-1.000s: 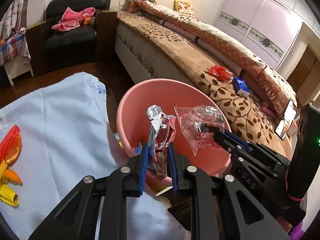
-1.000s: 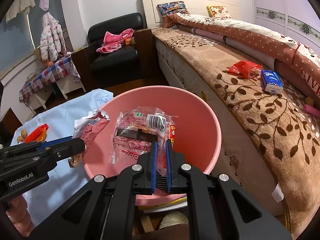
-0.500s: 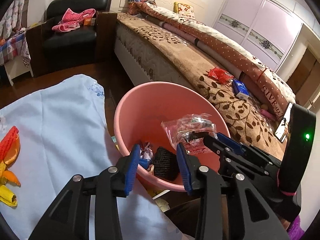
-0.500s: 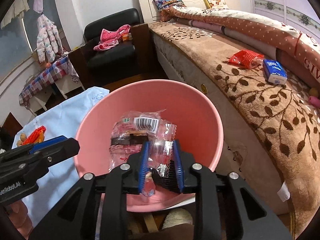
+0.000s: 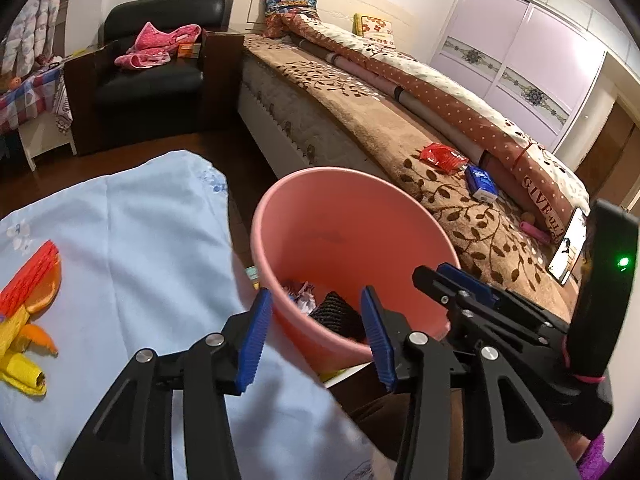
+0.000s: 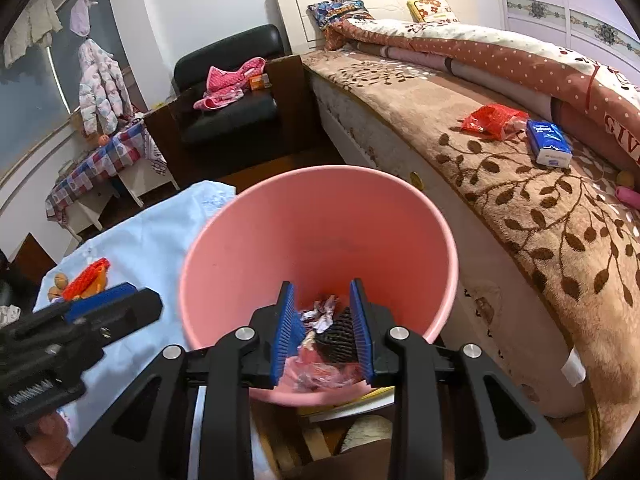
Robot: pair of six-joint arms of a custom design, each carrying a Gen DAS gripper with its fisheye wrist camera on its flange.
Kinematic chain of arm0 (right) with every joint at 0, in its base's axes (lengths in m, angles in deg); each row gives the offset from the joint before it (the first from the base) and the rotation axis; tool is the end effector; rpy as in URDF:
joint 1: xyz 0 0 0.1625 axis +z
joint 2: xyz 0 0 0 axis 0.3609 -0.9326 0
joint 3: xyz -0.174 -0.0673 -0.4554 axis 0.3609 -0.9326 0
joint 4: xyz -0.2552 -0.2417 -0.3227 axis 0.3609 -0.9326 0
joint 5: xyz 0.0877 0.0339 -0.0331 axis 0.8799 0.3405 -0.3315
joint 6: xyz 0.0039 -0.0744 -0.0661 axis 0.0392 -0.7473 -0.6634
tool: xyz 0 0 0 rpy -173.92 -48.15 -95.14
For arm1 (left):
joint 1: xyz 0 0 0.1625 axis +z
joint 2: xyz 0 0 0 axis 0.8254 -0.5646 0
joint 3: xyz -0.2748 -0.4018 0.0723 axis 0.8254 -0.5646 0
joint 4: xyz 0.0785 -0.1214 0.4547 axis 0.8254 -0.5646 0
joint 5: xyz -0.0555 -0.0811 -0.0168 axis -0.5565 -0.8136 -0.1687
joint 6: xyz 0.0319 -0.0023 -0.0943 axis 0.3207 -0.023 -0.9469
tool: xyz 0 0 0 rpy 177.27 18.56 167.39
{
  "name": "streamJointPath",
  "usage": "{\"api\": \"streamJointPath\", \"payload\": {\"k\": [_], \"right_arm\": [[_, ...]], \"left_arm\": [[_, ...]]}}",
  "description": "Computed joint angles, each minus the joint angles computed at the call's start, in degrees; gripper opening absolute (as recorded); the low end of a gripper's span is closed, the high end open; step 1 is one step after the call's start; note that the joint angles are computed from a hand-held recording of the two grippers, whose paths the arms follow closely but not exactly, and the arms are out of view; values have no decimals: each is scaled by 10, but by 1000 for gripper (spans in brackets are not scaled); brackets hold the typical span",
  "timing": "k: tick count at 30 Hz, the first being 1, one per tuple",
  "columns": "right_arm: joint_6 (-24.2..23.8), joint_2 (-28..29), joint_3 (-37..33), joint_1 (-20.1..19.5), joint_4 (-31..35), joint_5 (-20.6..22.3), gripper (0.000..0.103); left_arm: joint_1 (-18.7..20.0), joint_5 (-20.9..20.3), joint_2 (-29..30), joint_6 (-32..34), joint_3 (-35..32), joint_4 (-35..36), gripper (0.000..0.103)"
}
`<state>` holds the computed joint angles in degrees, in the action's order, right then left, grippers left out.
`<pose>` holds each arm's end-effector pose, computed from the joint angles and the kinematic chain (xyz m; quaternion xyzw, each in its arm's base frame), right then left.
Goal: Collect trash
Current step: 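Open both tools to drop the wrapper and packet into the bucket, then move both open tools back over the remaining table items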
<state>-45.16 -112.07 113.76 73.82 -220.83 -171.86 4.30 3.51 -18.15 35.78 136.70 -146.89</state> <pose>0.1412 -0.7779 0.2179 -0.0214 -0.8413 0.4413 0.3115 -0.3253 -0.8946 0.0594 0.3248 0.9169 -0.1836 0.1414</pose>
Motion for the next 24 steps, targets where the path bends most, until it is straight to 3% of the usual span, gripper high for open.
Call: {"api": "streamJointPath", "payload": {"k": [10,24], "right_arm": [[31,-2,18,18,18,36,29],[8,35,-5,50,44,48,29]], "left_arm": [[7,28,-41,-2,56,-37,45],[30,63,-106,11,135,-91,45]]}}
